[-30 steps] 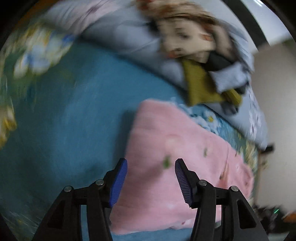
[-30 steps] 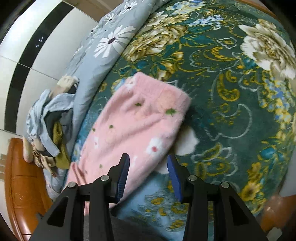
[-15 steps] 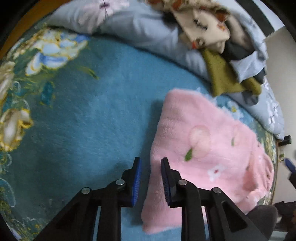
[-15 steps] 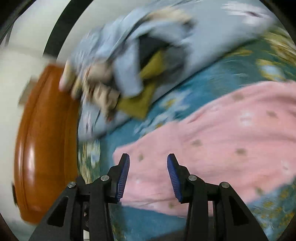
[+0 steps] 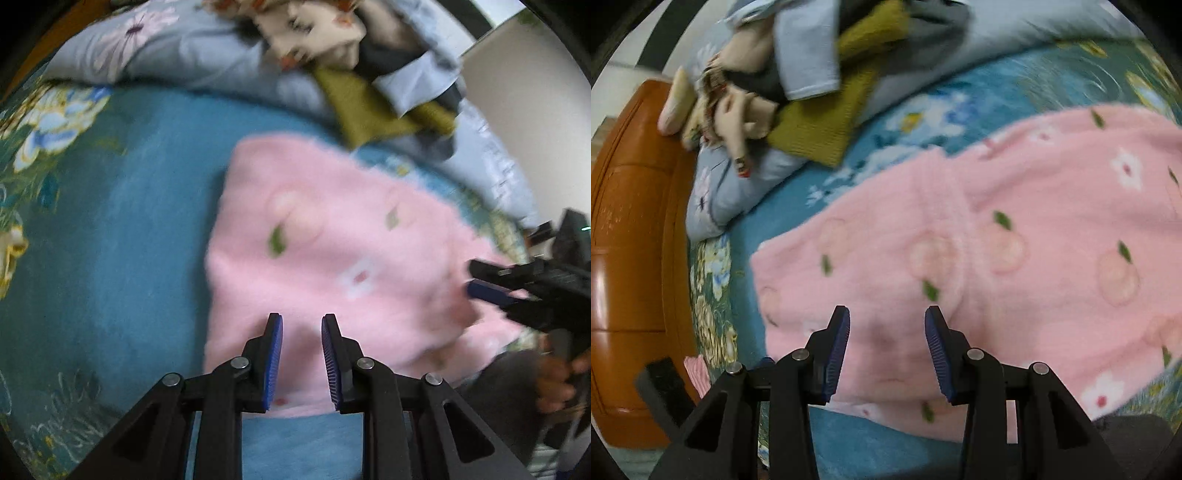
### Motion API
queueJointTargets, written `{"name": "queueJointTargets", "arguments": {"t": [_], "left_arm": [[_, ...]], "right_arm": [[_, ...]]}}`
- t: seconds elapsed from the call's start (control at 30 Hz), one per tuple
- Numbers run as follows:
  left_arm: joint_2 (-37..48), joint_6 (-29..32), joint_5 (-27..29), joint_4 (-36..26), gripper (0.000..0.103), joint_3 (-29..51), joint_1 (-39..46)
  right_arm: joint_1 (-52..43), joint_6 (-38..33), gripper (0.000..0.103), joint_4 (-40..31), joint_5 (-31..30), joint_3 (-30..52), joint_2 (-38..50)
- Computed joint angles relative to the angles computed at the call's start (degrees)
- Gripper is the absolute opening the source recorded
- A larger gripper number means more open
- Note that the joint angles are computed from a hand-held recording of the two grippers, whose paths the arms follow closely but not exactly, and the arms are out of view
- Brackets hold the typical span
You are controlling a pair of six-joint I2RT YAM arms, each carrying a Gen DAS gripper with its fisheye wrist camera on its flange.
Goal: Fold clothes
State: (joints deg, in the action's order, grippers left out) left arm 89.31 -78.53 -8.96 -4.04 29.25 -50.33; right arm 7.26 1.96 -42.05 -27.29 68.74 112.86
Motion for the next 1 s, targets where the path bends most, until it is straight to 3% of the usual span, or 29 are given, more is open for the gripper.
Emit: {"name": "queueJointTargets", "arguments": {"t": [0.13, 0.3, 0.4, 0.57, 0.63, 0.67, 0.73, 0.87, 1.0], "left_arm": [[0.2, -3.4, 0.8, 4.4, 0.025, -3.0, -0.7], [-0.7, -3.3, 1.7, 1.4, 0.025, -2.2, -0.5], [-2.4, -2.6, 2.7, -0.4, 0.025, -1.8, -0.2], [-5.1, -1.3, 3.2, -4.3, 0.033, 0.0, -0.3], [-4.2, -0.6, 3.1, -6.3, 0.037, 2.2, -0.3], [-3.0, -0.1, 3.4, -7.3, 0.037, 3.8, 0.1], [-1.4, 0.2, 3.8, -9.1, 0.037, 6.5, 0.8], [0.4, -0.9, 5.0, -11.2, 0.038, 10.3, 1.9], [1.2, -2.2, 5.3, -15.6, 0.040, 13.7, 2.0]], "right_arm": [[0.5, 0.3, 0.043, -1.1, 3.2, 0.4, 0.7], [2.5, 2.1, 0.043, -5.3, 10.0, 5.0, 6.8], [0.2, 2.0, 0.043, -4.2, 5.7, 4.0, 4.7], [-12.2, -5.2, 0.043, -2.9, -11.3, -0.5, -6.9], [-20.6, -10.1, 0.052, -2.7, -12.7, -0.5, -10.3], [-25.3, -11.4, 0.062, -1.5, -12.5, -0.3, -10.5], [-35.9, -11.4, 0.063, 0.8, -11.8, 2.6, -7.1], [-53.4, -4.9, 0.063, 0.8, -11.9, 11.3, 8.4], [-59.2, -1.4, 0.064, 0.3, -17.0, 19.9, 19.3]]}}
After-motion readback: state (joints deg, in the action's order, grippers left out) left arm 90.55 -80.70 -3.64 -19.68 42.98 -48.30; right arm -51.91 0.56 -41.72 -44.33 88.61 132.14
